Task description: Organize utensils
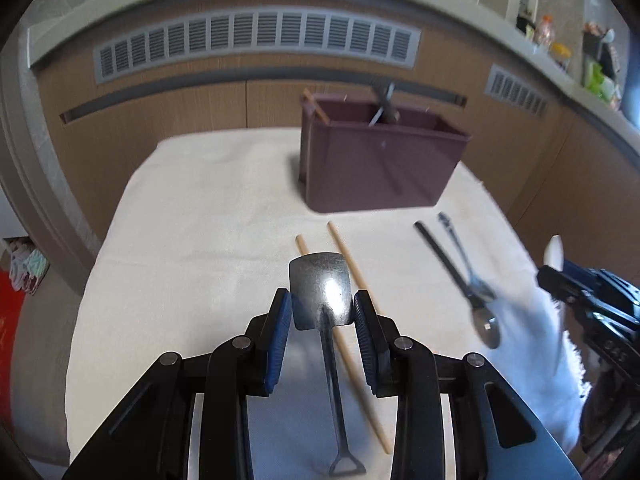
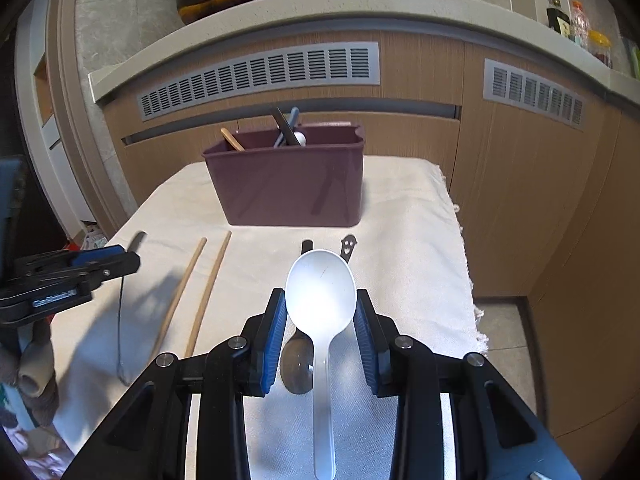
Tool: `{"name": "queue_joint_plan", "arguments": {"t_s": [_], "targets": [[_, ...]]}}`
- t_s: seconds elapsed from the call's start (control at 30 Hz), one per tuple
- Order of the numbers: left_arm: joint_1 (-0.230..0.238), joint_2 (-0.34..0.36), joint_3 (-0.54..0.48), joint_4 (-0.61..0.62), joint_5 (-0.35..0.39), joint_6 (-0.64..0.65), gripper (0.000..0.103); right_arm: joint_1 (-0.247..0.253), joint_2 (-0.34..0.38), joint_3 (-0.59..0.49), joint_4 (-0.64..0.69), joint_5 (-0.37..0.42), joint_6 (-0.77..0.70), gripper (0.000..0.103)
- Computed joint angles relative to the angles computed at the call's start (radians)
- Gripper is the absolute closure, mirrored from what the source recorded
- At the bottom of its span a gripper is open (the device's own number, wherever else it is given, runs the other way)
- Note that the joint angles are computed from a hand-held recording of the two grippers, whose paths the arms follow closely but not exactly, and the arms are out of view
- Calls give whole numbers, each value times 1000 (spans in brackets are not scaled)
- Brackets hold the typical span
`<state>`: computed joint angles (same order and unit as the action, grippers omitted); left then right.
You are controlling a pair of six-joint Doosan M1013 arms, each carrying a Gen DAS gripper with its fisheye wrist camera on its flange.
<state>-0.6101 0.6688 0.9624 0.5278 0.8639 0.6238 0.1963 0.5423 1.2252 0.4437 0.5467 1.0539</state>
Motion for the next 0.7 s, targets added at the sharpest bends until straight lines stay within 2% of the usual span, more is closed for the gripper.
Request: {"name": "queue_joint_plan", "arguments": {"t_s": [0.13,0.17,0.4,0.53,0.7], "targets": [[-7,-25,27,34,-56,-17,70,7,-10,2,-18,-13,4,71],[-6,-28,29,39,-64,-16,76,7,-12,2,-18,-15,3,71],[2,-29,13,40,-81,-5,79,18,-22,5,-45,-32,-2,71],[35,8,-44,-98,19,31,77,20,-22,4,-83,-30,28,71],[103,86,-157,-393,169,144,73,19,-14,-4,-99,-9,42,71]]}}
